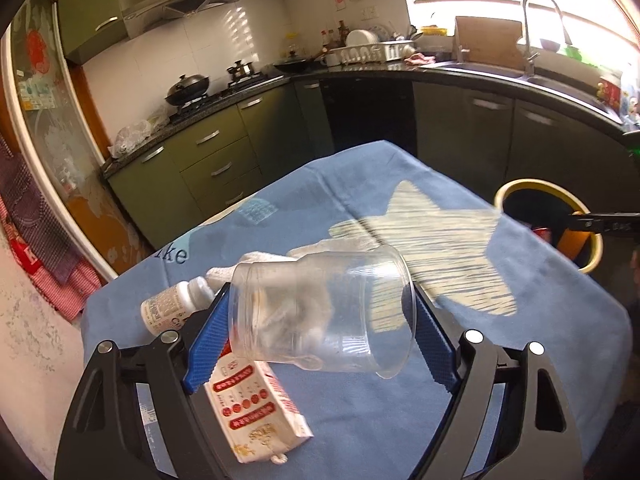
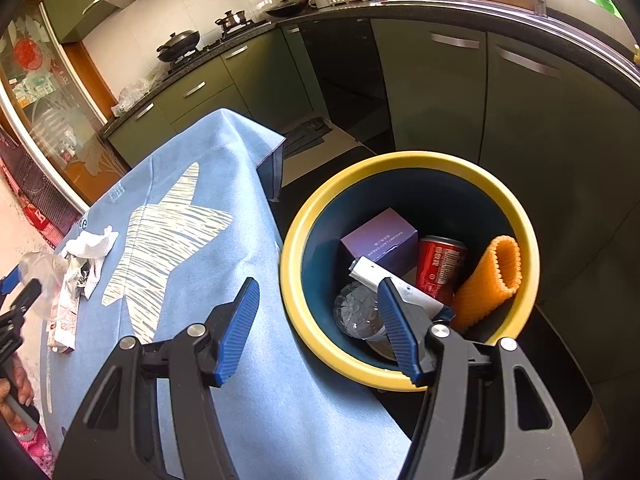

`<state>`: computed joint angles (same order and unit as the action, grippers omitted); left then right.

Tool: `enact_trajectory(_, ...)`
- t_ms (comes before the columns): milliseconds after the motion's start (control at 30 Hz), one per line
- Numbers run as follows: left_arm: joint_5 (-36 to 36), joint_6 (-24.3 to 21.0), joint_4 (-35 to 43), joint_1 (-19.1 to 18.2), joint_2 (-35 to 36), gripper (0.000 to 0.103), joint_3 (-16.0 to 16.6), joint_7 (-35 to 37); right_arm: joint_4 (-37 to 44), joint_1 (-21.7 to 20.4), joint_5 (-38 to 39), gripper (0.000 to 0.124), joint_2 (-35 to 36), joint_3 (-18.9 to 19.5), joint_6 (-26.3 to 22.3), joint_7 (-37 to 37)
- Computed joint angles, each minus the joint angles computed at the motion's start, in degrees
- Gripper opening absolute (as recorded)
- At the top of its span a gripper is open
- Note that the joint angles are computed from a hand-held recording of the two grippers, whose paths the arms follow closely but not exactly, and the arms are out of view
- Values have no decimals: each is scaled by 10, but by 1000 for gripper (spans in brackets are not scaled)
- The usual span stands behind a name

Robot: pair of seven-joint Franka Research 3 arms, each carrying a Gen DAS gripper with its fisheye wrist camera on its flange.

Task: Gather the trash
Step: 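Carry the clear cup over the bin and open the left gripper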

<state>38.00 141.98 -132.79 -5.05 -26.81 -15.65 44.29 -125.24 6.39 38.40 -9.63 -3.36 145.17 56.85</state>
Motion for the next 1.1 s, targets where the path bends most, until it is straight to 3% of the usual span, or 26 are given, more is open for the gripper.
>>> enact_trajectory(233,-73,41,65,-55,57,82,8,76,-26,-18,-5,59,-24,-13,26,15)
enact_trajectory(467,-152,59,225,-106,226,82,-1,173,-53,-41,1,61,-56,-38,43,18)
enact_trajectory(700,-165,16,429,-158,414,82,-4,234,-70,-64,-3,62,-80,-58,52,22)
enact_trajectory(867,-160,-34,574,-195,529,84,20,241,-72,-74,-1,62,-85,-65,54,24)
enact_trajectory(1000,-174,-29,581,-196,533,90,32,220,-75,-76,-2,62,-88,-66,54,22)
enact_trajectory(1100,-164,23,482,-181,459,95,41,190,-72,-76,-4,63,-84,-64,52,24)
